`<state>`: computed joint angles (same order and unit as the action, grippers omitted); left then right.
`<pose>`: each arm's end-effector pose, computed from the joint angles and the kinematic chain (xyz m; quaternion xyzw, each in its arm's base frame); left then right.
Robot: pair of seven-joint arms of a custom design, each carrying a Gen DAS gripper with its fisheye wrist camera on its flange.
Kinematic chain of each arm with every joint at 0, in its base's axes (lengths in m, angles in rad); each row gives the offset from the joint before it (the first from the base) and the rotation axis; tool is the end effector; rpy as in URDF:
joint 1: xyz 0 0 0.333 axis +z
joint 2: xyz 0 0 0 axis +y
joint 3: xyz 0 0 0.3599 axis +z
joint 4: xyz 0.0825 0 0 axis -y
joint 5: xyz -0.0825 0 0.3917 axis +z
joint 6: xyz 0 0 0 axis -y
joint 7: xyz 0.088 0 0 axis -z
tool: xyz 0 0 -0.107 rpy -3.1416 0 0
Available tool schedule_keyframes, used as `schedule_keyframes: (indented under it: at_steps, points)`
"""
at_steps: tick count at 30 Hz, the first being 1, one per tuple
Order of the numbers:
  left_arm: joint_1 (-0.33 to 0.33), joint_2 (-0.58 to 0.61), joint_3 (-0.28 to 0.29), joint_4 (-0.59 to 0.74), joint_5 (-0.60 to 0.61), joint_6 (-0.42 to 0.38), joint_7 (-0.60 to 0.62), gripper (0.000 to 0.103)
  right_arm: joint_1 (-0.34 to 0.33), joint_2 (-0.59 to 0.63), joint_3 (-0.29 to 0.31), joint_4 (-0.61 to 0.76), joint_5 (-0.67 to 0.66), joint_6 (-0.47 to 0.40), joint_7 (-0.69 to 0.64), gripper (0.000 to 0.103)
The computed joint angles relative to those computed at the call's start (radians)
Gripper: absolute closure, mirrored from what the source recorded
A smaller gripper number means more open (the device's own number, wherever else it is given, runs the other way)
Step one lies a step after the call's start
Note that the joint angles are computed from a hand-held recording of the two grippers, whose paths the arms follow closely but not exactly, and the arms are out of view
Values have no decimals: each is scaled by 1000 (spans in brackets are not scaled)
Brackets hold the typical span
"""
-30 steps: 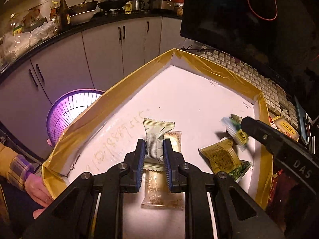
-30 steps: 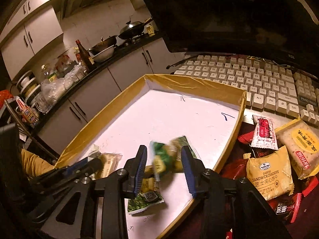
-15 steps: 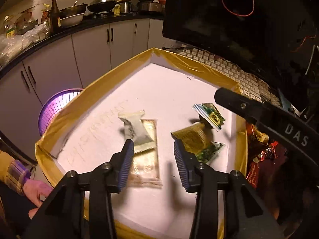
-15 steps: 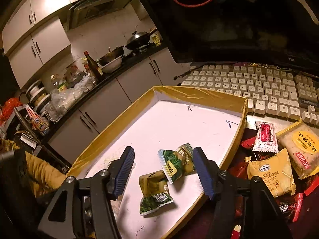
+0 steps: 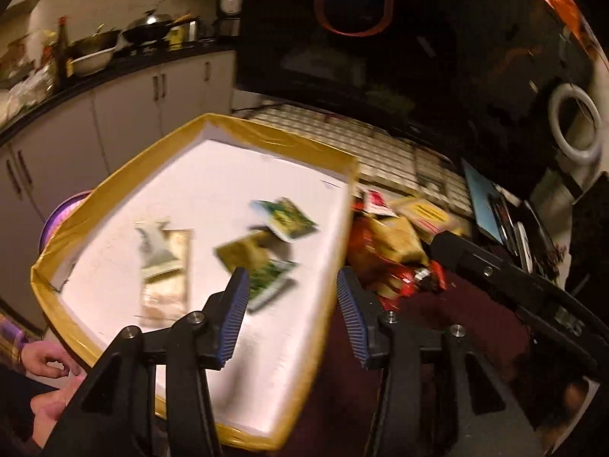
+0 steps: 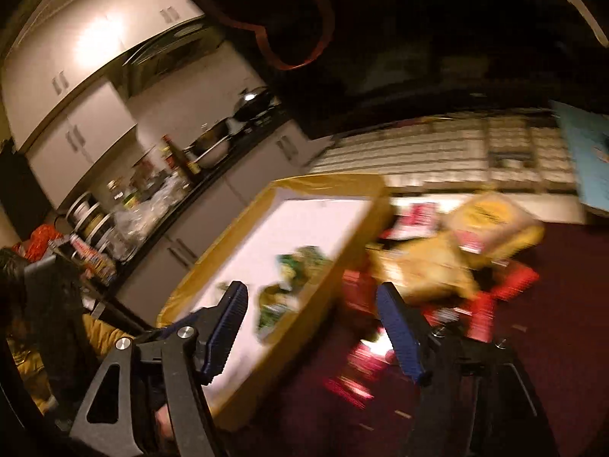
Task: Organize snacks
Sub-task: 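Open both grippers to release the packs in the tray and withdraw, then move both grippers toward the red candy packets on the cloth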
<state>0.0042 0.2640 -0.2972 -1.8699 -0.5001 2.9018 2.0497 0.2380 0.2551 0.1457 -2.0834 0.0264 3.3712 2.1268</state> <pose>0.6652 -0.1500 0.5023 -0.5469 0.7342 -0.3674 0.1641 0.6034 0.2318 0.4699 -0.5409 0.6801 -0.1359 0.4758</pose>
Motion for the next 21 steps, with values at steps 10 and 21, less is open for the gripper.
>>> schedule_keyframes:
  at_steps: [10,21]
  points:
    - [-62,-44,-7,-67,37,6,35,57,-72,-37,-7,-159,70,72,123,29]
    - [-93,-51,-10,-82,69,-4,32,57,-30,-28,-57,-151,41,66,148,29]
